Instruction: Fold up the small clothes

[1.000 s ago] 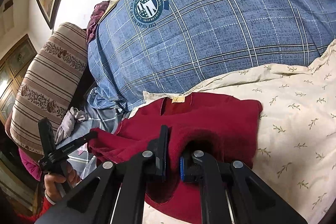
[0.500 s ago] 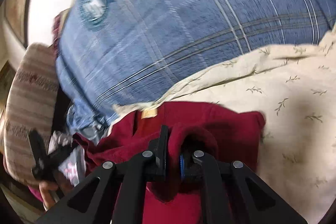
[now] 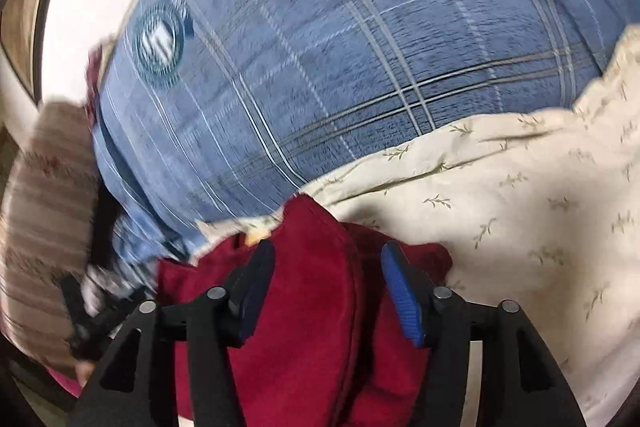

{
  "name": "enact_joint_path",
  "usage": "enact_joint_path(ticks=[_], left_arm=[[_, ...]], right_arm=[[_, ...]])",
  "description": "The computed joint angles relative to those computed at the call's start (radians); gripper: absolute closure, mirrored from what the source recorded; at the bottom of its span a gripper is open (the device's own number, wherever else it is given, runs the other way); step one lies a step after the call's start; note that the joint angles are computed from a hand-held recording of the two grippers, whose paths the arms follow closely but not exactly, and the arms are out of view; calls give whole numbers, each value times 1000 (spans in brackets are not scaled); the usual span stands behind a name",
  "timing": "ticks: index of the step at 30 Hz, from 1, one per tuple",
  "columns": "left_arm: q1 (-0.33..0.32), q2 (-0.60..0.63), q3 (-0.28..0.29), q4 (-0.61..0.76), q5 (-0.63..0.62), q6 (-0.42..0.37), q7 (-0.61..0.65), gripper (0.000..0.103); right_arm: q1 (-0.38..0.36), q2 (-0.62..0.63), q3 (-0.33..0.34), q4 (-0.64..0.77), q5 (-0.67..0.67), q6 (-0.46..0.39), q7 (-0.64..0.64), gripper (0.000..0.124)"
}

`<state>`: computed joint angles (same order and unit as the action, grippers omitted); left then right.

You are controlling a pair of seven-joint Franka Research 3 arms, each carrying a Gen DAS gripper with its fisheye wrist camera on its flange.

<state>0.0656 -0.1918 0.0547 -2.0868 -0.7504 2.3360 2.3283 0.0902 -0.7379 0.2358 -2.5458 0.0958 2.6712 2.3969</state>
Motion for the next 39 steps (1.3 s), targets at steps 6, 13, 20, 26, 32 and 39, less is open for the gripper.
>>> enact_joint_path(ticks=[6,13,20,26,32,39], left_arm=[[7,108,-30,127,76,-109,5,28],[8,183,-102,191,257,-121,-6,99],[17,246,-122,249,238,-37,-106,99],[35,262,-144,241,323,-46,-165,87],[62,80,-79,110,196,-72,6,47],[49,-84,19,-63,199,-119,57,47]], right_arm=[[56,174,-53,85,4,-3,-119,66],[24,184,-19,90,-58,39,-126,118],[-70,235,34,160,-159,-2,-67,118],[-31,272,9,196,-221,-139,-4,100],[44,14,11,110,-179,-239,-5,63],[166,-106,42,-11,-44,-309,-39,107]])
